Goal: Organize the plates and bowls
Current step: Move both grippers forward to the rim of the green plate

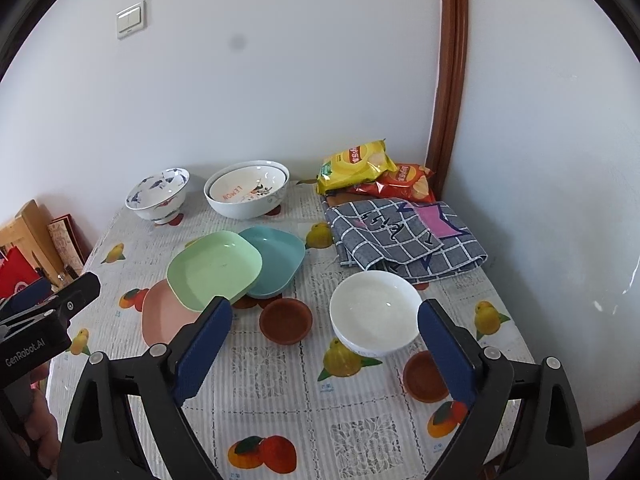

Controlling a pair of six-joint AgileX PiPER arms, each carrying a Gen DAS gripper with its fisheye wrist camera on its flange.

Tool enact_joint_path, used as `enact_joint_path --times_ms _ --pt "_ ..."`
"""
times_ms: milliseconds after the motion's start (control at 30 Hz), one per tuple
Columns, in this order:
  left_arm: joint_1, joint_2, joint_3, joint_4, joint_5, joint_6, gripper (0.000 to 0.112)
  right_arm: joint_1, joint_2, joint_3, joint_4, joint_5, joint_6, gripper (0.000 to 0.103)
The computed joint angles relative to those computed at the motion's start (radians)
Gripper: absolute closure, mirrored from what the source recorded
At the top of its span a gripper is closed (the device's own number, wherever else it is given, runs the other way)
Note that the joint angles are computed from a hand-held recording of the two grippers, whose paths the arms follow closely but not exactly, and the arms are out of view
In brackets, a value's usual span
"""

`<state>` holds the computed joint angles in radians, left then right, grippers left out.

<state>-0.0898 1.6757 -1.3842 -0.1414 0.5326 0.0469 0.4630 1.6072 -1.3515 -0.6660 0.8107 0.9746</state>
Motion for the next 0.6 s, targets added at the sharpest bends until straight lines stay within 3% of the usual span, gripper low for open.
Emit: enact_joint_path --times_ms 233,600 --pt "-0.011 0.145 -0.146 0.058 0.030 -0.056 0.010 -0.072 0.135 -0.126 0.072 -0.058 -0.127 0.013" --pt "0.002 0.382 -0.359 0.081 0.117 -0.115 0.015 -0.167 0.365 -0.339 0.249 -0.115 -0.375 0.026"
